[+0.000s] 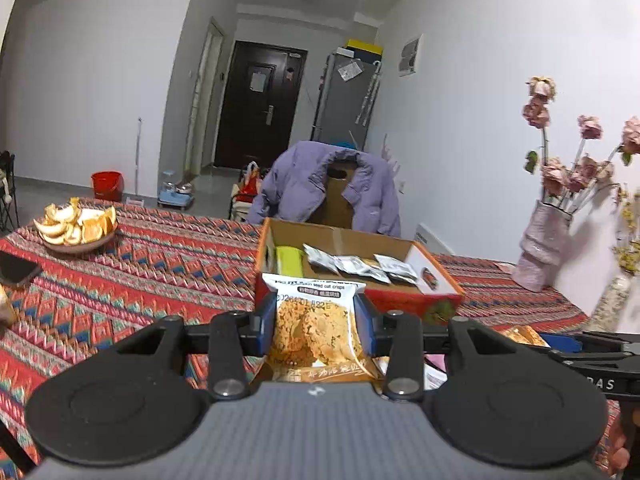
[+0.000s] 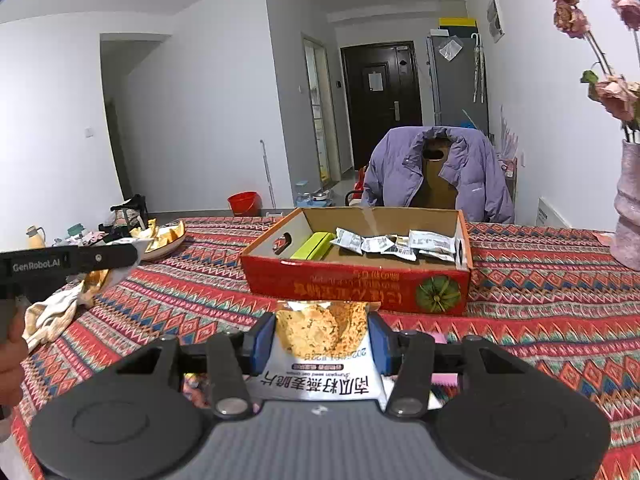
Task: Organize snacks
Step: 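Carry both oat crisp packets into the box and open both tools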
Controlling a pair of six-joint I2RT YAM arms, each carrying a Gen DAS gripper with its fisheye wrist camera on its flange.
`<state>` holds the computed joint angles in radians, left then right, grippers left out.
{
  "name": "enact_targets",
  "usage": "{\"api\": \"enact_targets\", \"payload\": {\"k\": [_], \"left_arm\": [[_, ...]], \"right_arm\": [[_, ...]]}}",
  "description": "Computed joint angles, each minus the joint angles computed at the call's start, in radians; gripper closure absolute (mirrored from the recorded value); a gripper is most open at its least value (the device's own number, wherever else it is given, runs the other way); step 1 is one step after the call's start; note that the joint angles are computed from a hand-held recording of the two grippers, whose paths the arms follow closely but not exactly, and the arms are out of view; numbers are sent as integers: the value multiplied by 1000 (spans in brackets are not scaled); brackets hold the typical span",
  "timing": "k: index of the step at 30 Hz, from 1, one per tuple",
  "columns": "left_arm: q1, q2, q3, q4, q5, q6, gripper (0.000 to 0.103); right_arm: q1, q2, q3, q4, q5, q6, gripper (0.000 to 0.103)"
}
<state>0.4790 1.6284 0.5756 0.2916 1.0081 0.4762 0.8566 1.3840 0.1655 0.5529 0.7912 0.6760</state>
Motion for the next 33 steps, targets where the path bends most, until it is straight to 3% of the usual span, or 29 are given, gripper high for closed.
{"api": "enact_targets", "payload": {"k": [5, 9, 11, 14, 18, 21, 27, 31, 33], "left_arm": [[20, -46, -36, -66, 19, 68, 62], [-21, -42, -43, -25, -1, 29, 62], [-86, -25, -25, 30, -32, -25, 62], [-229, 40, 83, 81, -109, -144, 62], [-444, 219, 335, 94, -328, -287, 62], [-558, 412, 602, -1, -458, -331, 62], [-660, 861, 1267, -381, -546, -363, 61], [-692, 1053, 1530, -523, -633, -363, 59], [-694, 1106, 1597, -547, -644, -370, 52]], "right_arm": [[88, -71, -31, -108, 80, 104, 55], [58, -99, -67, -48, 65, 73, 55], [-36, -108, -103, 77, -14, -14, 55], [-316, -71, -101, 254, -272, -180, 55], [-703, 160, 121, 284, -645, -321, 55], [-853, 347, 372, 157, -785, -377, 55], [-928, 716, 894, -197, -780, -483, 54], [-936, 853, 1067, -294, -761, -503, 54], [-937, 887, 1107, -313, -748, -498, 51]]}}
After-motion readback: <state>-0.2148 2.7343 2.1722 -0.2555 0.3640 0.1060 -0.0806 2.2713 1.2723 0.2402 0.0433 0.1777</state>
